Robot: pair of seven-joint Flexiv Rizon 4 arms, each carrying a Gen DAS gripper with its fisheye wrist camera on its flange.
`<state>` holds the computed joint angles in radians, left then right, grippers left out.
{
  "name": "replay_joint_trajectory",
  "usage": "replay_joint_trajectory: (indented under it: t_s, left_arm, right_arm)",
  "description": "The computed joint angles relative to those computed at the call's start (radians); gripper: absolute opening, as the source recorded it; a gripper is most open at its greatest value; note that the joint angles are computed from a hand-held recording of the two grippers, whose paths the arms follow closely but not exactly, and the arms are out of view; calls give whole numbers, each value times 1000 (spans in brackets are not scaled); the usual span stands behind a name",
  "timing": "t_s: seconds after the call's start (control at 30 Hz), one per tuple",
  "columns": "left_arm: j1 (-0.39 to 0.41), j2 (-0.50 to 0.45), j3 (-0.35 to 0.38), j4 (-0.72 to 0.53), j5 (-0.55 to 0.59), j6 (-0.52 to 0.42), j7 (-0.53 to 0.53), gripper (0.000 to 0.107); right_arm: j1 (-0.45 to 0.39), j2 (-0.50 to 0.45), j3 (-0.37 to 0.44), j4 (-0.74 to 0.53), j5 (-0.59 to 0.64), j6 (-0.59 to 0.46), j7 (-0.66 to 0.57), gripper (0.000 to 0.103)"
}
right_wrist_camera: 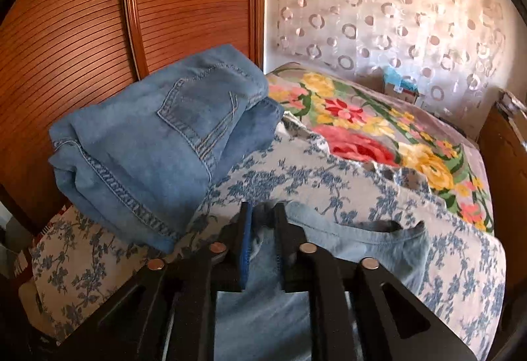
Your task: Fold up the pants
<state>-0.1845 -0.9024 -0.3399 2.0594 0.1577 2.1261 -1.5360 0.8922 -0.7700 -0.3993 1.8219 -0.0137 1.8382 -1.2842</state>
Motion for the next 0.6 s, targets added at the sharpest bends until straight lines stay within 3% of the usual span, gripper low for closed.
replay_joint_trajectory:
  t_s: [0.1,0.33,0.43,0.5,0.6]
  left_arm:
    - [-8,3,6,1,-8,3,-3,8]
    - [-38,16,28,-2,-35,3,-8,15]
    - [-55,27,43,-4,-53,-1,-5,27]
    - [-60,30,49,-6,-60,2,-4,41]
    - [-80,34,68,-11,-84,-2,-2,44]
  right_arm:
    - [20,12,-24,41,37,41,-1,32]
    - [65,61,-32,180,157,137,-89,34]
    - [74,76,-7,232,223,183,-126,34]
    - [71,79,19,260,267,216,-144,35]
    - [79,81,55,299,337,262,-170,37]
